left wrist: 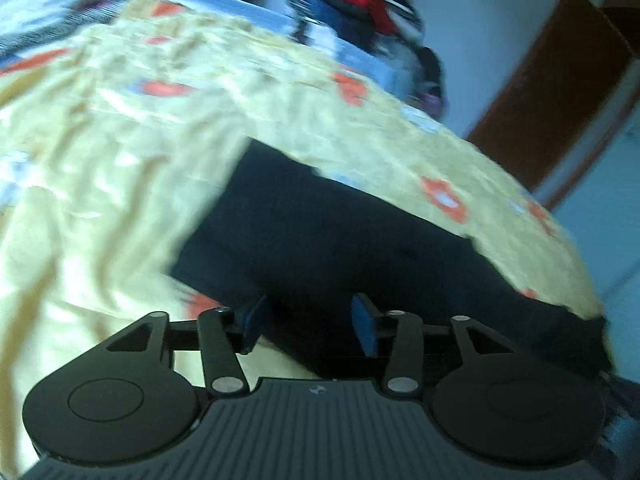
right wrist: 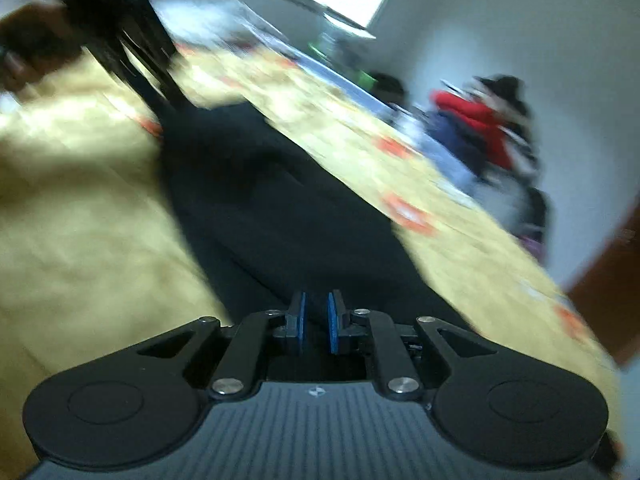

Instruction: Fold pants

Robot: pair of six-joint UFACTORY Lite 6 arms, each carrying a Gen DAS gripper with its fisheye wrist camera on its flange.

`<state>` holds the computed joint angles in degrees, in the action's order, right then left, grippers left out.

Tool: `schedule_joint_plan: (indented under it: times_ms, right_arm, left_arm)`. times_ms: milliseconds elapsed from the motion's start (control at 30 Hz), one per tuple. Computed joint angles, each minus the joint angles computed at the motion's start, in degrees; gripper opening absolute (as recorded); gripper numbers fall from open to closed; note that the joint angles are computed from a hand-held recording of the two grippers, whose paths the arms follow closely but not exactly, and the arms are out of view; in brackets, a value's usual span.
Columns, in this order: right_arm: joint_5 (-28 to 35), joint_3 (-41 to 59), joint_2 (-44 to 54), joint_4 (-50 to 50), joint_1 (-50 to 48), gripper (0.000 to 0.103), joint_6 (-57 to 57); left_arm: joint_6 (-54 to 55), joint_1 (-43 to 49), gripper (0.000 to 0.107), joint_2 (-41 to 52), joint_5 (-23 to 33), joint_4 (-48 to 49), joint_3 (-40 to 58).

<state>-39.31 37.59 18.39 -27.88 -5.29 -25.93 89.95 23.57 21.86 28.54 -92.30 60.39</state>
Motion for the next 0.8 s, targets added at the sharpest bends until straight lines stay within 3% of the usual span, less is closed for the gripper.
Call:
schedule_joint_plan:
  times_ms: [200,267,367,533,633,800]
  right_arm:
    - [2.09,6.08,6.38,4.99,-1.48,0.016,-12.35]
    - [2.76,7.09,7.44,3.73,-1.66,0.039,-13.39]
    - [-0.63,6.59,8.14,2.87,-2.36,0.054,-16.40]
    - [4.11,12.34,10.36,-6.38,-3.00,0.051,-4.76]
    - [6.87,15.59,11.26,-15.32,-3.72,0.021,7.21]
    - [5.89,17.12,11.54,-29.00,-6.74,0.013,26.99]
  left_arm:
    - [-12.69,-6.93,0.069,1.63,10.88,8.70,2.20]
    - [-15.88,-9.88,0.073,3.38,14.07,8.88,3.47]
    - [-20.97,-14.24,0.081,6.75,16.44,8.35,6.29]
    - [-27.92,-20.84,0.089,11.05,9.85,9.29,11.64]
    - [-35.68,-21.66,0.091,14.53,9.15,13.55,16.08]
    - [-41.06,-21.33,0.095,17.07,11.39,14.93,19.19]
